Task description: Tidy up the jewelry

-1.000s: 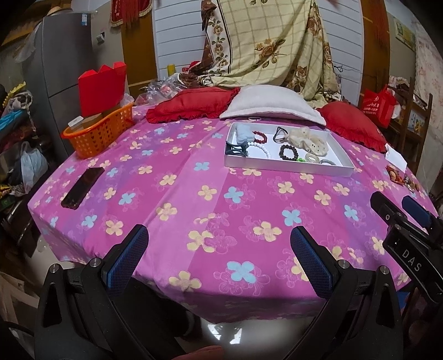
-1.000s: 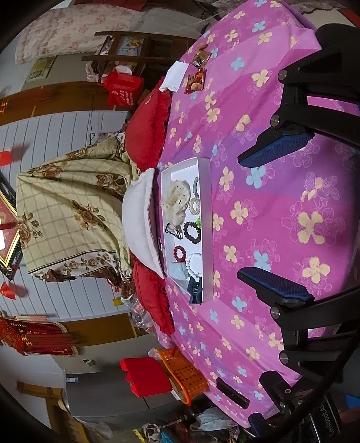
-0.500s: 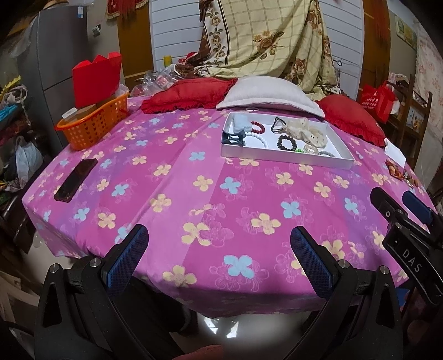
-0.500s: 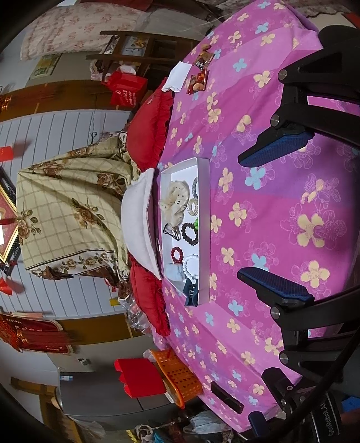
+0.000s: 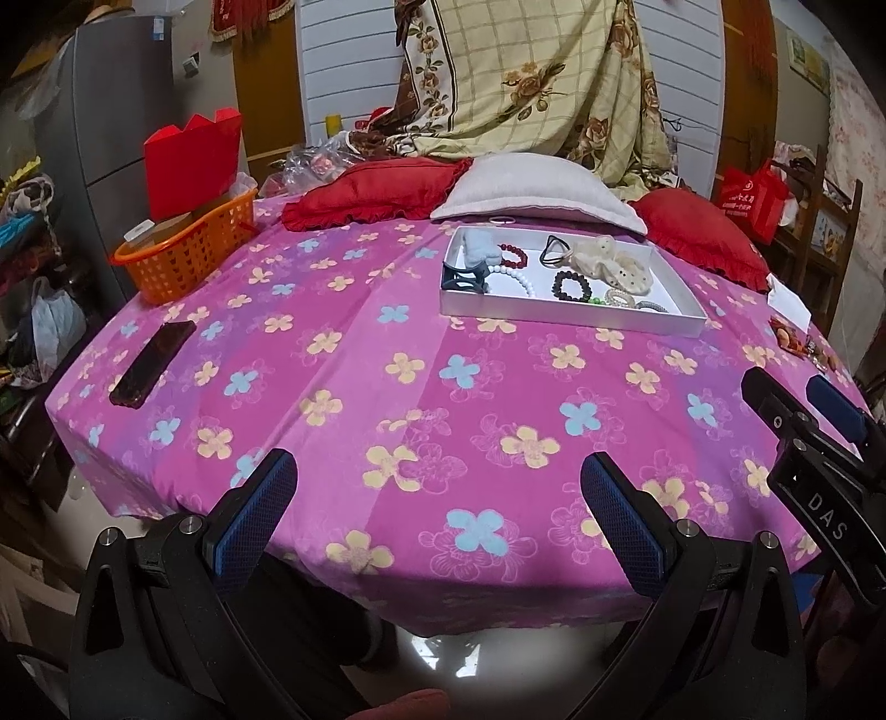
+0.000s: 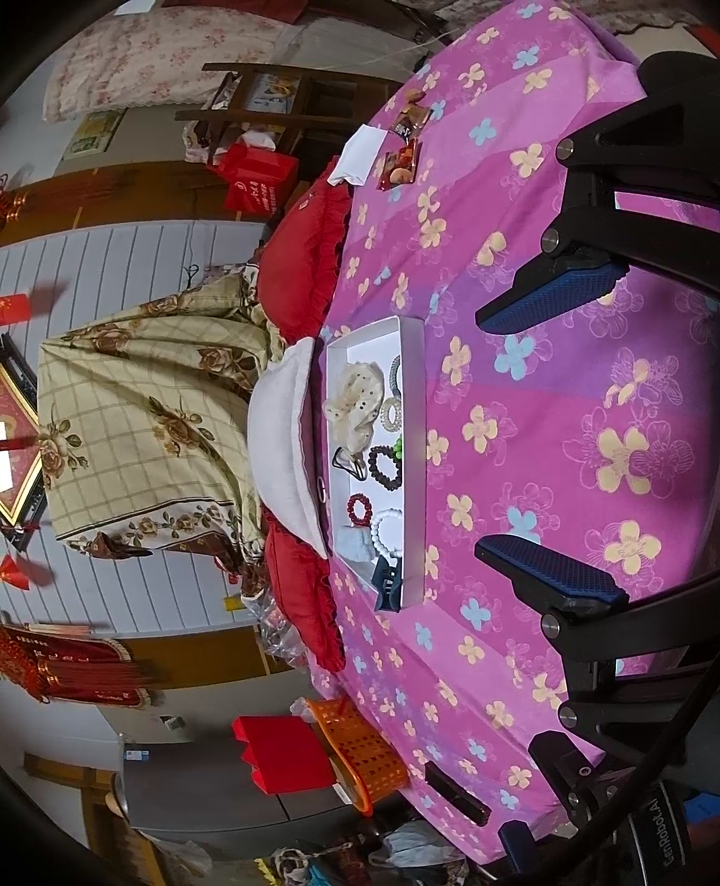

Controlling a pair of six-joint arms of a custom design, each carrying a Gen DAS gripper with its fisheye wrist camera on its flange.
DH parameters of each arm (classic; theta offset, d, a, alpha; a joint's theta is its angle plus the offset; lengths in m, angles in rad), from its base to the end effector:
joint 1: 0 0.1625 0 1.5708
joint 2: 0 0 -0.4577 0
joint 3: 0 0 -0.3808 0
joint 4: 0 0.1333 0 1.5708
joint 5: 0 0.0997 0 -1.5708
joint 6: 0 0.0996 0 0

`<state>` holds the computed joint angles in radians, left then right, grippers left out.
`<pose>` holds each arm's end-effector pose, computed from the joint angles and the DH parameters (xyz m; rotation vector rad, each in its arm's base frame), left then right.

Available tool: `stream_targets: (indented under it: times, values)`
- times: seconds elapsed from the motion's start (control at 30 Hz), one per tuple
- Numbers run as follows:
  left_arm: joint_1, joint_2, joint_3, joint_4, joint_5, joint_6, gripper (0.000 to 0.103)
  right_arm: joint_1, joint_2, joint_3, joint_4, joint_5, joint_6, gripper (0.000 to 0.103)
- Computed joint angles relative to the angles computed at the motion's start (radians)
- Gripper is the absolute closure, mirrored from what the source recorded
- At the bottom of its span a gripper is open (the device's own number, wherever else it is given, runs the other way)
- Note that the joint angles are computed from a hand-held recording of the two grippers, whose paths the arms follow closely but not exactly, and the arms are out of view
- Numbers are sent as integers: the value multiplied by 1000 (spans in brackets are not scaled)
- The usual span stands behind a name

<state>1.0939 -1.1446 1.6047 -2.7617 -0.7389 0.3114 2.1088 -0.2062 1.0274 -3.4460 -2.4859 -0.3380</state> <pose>-0.1143 -0.6720 0.4268 0.5048 2.1879 -0.9250 0.4615 -0.6673 0.0342 0.3331 -2.0782 1.2709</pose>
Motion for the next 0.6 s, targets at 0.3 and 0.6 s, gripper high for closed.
stream_targets:
  times: [0.3, 0.6]
  values:
    - [-1, -3, 2, 23, -6, -23, 0, -1, -8, 10, 19, -3, 15, 30]
    - [4, -1, -7, 47, -18, -38, 0, -2, -5, 3, 41, -2, 20, 30]
